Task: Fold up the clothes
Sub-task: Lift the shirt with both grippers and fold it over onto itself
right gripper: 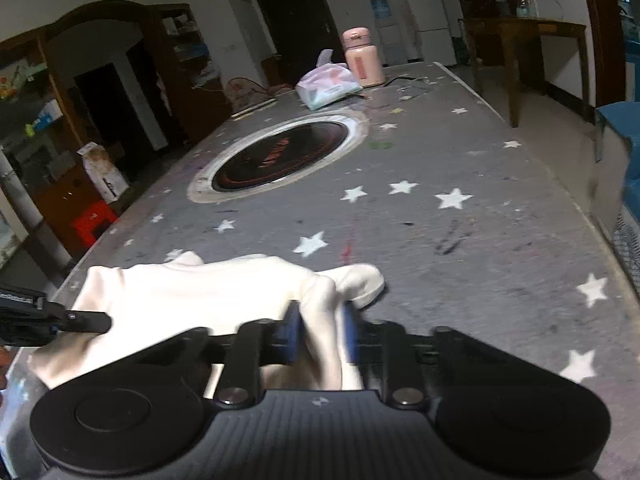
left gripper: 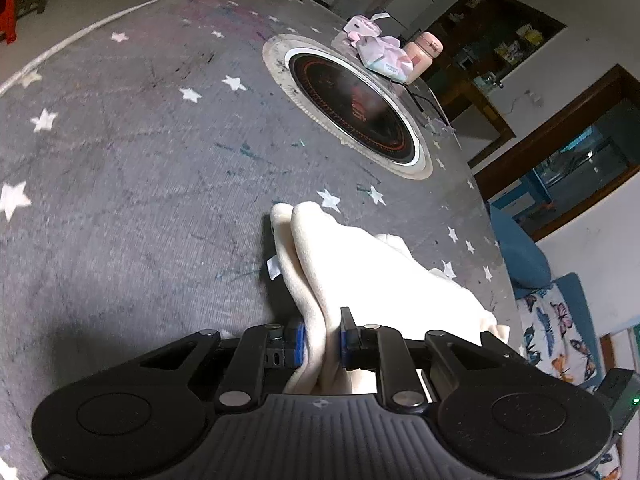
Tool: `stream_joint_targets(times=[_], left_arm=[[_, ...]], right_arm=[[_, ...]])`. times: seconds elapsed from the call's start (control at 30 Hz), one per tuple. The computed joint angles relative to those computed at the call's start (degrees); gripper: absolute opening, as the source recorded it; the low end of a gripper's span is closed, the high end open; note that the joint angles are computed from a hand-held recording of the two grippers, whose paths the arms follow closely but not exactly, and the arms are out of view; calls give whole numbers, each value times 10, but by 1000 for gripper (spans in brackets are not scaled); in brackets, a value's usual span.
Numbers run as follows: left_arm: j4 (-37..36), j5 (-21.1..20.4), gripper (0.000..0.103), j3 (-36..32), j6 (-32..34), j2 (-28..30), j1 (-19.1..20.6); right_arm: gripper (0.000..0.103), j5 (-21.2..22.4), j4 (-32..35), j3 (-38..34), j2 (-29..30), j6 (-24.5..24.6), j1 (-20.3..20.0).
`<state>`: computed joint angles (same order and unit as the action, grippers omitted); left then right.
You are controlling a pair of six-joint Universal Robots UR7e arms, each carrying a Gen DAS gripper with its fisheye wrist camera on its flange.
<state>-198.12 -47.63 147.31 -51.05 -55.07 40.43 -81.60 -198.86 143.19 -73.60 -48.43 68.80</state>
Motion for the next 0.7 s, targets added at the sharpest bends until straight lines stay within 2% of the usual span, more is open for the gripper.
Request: stream_joint_targets(times=[0.03,0.3,0.7], left_arm=[[7,3,16,-2,6,-3,-1],[46,-5,15,-51,70,-8,-1],[86,-37,15,-200,188,73,18]], right_arm=[[12,3,-3,3,-2,-1,1],[10,23,15,6,-56,-8,16],[10,-6,2,-54,-75,8,35]])
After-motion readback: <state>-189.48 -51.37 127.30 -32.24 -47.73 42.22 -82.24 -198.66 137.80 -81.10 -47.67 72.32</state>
